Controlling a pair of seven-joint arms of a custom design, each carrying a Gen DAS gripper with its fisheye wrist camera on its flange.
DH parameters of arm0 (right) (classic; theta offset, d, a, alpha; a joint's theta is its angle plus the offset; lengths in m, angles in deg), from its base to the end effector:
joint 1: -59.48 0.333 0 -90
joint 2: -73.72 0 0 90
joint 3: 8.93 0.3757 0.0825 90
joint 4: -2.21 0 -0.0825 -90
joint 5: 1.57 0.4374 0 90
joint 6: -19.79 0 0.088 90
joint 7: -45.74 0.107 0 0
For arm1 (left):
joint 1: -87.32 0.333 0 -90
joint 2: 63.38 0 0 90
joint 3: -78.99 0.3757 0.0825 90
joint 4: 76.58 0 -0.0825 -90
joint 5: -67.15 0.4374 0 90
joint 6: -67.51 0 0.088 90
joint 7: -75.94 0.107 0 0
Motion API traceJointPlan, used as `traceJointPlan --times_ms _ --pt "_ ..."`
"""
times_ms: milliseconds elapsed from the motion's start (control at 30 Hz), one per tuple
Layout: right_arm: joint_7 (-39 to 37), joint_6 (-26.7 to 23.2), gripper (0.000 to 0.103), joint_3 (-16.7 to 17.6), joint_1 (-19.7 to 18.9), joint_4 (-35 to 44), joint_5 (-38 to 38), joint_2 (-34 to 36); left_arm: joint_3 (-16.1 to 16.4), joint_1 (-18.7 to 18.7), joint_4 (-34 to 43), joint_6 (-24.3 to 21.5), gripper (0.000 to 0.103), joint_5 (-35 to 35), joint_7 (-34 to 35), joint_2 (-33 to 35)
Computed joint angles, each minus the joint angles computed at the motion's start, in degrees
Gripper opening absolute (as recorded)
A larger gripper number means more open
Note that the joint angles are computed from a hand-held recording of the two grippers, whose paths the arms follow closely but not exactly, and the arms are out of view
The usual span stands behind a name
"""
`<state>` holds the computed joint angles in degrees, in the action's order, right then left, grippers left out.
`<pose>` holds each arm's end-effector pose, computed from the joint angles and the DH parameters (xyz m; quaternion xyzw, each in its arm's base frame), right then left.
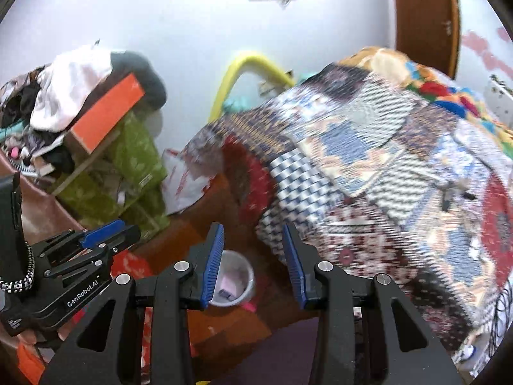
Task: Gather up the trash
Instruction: 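Move both tools back over the bed, then grasp the black clip with the left tool while the right tool grasps the white tube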
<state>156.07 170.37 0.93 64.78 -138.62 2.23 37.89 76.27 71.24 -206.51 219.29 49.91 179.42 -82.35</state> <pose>0.4127 0.1274 0.6359 -0.6107 0.6920 -0.1993 0.3293 0.5034 -0.1660 0.6110 -0.5331 0.7651 -0.3260 0.1552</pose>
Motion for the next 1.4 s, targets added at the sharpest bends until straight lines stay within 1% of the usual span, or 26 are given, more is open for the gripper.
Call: traceJointPlan --times_ms 300,433,467,500,533,567,600,667,700,733,833,1000,1200,1233,1400 --pt "5.16 -2.14 0.035 1.58 -9.51 -4.29 -5.76 -11.04 -1.90 -5.55 4.05 -0.41 0.027 -4.92 4.19 1.59" --pt "6.76 -3.89 0.035 1.63 -13.73 -5.93 -8.04 -15.20 -3.32 -7.63 6.32 -0.02 0.037 -7.13 6.69 3.32" --pt "7.07 -4.36 0.035 1.52 -14.64 -6.40 -8.50 -16.16 -3.84 -7.97 6.97 0.06 0.043 -7.35 6.99 3.86" --pt "7.35 -4.82 0.035 1.40 -15.59 -6.79 -8.97 -16.93 -4.42 -8.28 7.57 0.13 0.046 -7.48 7.16 4.42" --pt "7.58 -5.45 0.035 1.26 -16.61 -7.16 -9.52 -17.72 -4.99 -8.61 8.19 0.26 0.053 -7.68 7.31 5.04" --pt "7.87 -6.12 0.035 1.14 -17.77 -7.51 -10.12 -18.46 -5.54 -9.00 8.81 0.59 0.056 -8.04 7.54 5.75" --pt "8.03 -6.77 0.037 1.03 -18.50 -7.67 -10.53 -18.98 -6.06 -9.27 9.49 0.63 0.056 -8.24 7.65 6.45" --pt "8.32 -7.69 0.054 0.41 -20.37 -8.52 -11.58 -20.21 -7.39 -9.71 11.37 -0.08 0.058 -8.05 7.46 8.30" --pt "8.46 -7.79 0.057 -0.02 -21.29 -9.11 -12.02 -20.86 -7.93 -9.87 12.21 -0.50 0.058 -8.22 7.60 9.16" --pt "8.47 -8.05 0.060 -0.51 -22.17 -9.55 -12.41 -21.33 -8.58 -10.05 13.18 -0.93 0.058 -8.38 7.65 10.17" --pt "7.71 -9.52 0.060 -1.93 -23.96 -10.30 -13.24 -21.96 -10.72 -10.07 15.90 -1.91 0.058 -7.77 6.82 13.11" --pt "5.62 -10.53 0.060 -4.79 -26.68 -11.87 -14.20 -21.40 -14.18 -9.89 20.62 -2.69 0.059 -4.27 4.41 18.79" --pt "1.47 -10.38 0.060 -9.35 -27.75 -13.13 -12.35 -17.65 -17.27 -10.14 27.46 -5.08 0.059 3.95 -1.30 27.27" --pt "0.35 -10.04 0.060 -10.60 -27.52 -13.12 -11.52 -16.09 -17.53 -10.35 28.79 -5.54 0.059 5.71 -2.43 28.88" --pt "-4.19 -7.07 0.060 -14.32 -26.74 -12.26 -7.27 -8.49 -18.06 -11.61 36.12 -8.55 0.059 13.47 -7.40 37.00"
